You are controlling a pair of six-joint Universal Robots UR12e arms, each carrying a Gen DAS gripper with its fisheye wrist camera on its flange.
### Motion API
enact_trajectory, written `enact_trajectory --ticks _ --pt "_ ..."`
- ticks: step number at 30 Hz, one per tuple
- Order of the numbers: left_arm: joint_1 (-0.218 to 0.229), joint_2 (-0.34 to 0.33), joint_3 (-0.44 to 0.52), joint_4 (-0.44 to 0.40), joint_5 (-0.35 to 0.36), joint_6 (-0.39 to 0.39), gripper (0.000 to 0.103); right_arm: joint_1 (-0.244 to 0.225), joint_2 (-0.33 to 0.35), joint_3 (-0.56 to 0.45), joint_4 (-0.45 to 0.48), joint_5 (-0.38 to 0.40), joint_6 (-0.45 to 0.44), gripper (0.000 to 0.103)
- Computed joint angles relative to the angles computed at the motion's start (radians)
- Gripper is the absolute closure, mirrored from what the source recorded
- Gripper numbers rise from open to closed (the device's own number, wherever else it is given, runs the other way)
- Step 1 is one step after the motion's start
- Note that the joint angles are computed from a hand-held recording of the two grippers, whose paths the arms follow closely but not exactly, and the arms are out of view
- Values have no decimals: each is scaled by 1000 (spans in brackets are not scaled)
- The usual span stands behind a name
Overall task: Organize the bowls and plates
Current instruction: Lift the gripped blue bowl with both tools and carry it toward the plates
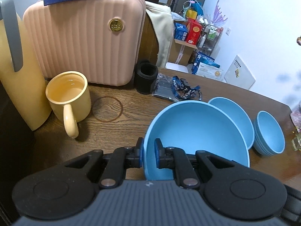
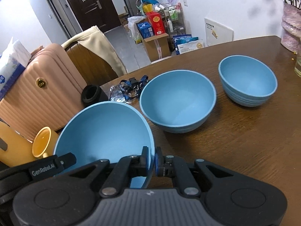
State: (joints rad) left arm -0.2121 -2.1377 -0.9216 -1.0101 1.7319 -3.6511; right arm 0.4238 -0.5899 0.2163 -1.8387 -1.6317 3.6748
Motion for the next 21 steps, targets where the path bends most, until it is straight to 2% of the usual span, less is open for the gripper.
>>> enact_trajectory --ticks 6,21 --pt "-18 18 -16 17 -8 -4 91 -5 -107 190 -104 -21 -1 97" --pt "-79 27 -14 18 -9 -9 91 -35 -276 472 -233 -47 8 97"
